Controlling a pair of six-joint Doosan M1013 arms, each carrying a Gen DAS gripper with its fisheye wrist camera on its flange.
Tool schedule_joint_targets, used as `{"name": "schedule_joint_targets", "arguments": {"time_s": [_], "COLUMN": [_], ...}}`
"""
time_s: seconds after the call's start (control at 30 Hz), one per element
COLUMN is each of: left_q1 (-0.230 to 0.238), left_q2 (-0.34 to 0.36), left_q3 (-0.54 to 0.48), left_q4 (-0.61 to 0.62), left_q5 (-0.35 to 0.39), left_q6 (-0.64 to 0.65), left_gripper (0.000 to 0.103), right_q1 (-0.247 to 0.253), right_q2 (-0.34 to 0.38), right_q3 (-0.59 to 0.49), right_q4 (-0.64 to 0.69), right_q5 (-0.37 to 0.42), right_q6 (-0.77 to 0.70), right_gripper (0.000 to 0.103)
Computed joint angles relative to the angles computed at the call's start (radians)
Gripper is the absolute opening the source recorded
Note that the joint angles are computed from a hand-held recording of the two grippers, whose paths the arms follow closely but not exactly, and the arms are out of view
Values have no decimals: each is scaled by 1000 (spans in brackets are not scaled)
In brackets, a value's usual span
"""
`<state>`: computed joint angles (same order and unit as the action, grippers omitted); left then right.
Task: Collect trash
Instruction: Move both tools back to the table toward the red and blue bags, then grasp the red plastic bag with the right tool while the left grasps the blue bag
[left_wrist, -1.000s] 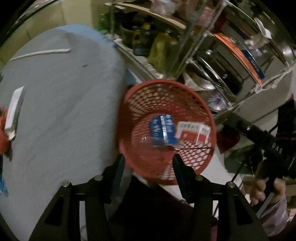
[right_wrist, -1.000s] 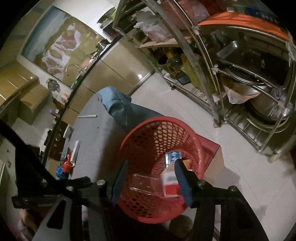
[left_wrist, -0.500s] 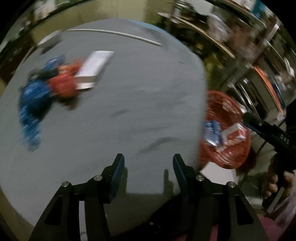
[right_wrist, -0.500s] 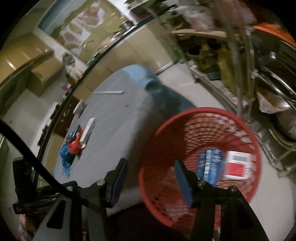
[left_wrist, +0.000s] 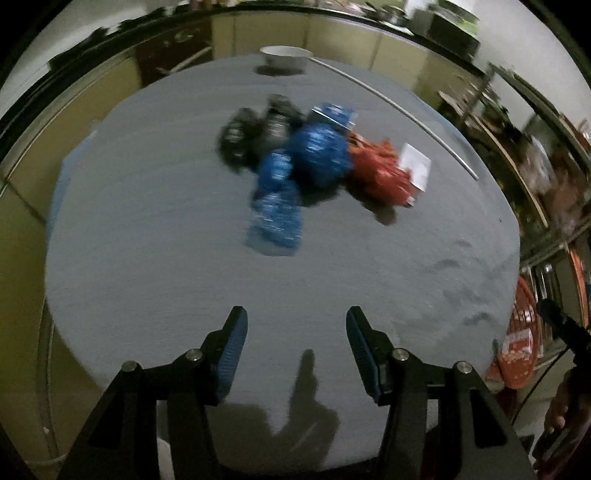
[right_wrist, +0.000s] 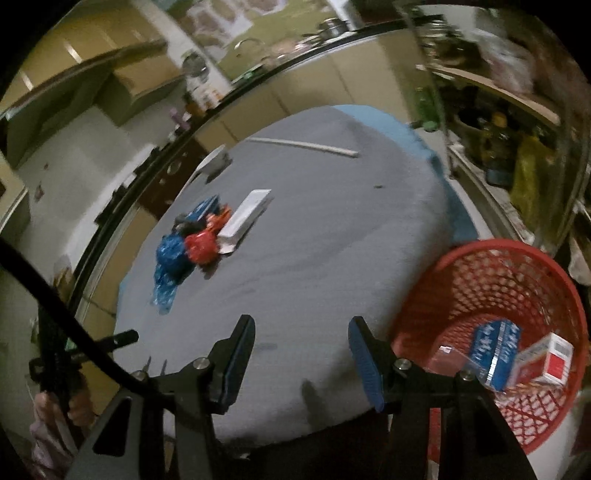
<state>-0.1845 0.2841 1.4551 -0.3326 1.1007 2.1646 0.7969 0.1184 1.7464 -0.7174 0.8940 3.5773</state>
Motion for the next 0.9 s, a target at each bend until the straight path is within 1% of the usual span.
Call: {"name": "schedule_joint_targets", "arguments": {"time_s": [0.1,0.2,0.27,0.37,0.47,0.57,0.67,0.73,0.8,0.9], "left_q1": [18,31,42,52,63,76,90,97,104,108], "left_q2": [-1,2,5,6,12,12,14,15,19,27], "left_q3": [-3,-5,-11,-11,-16,-13,-12,-13,-18,-34], "left_q4": [-1,4,-4,-6,-4,-5,-3,-3,-2,-8], "left_q5": [-20,-37,-37,-39,-29,-20,-14,-12,-9,-5], "left_q6": [4,3,2,-6,-11,-16,-25,-30,-37,-38], "left_gripper": [57,57,57,57,57,57,57,57,57,57], "right_q1": [-19,-43,-64,-96,-132,-170,-201,-213,-222,-236], "right_q2": [35,68,94,135,172,216,269,297,328,372], "right_q3": [-48,-92,-128,-186,-230,-279,-337,-365,-402,-446], "right_q4": [26,48,57,82,115,173,227,245,260,303], "right_q5": [-29,-80,-117,-134,-169,-196,-186,-178,-132,-71], "right_q6": [-109,-206,-277,-390,-461,-537,-614,-634,-674,-735], "right_gripper": [56,56,56,56,56,49,44,43,40,40]}}
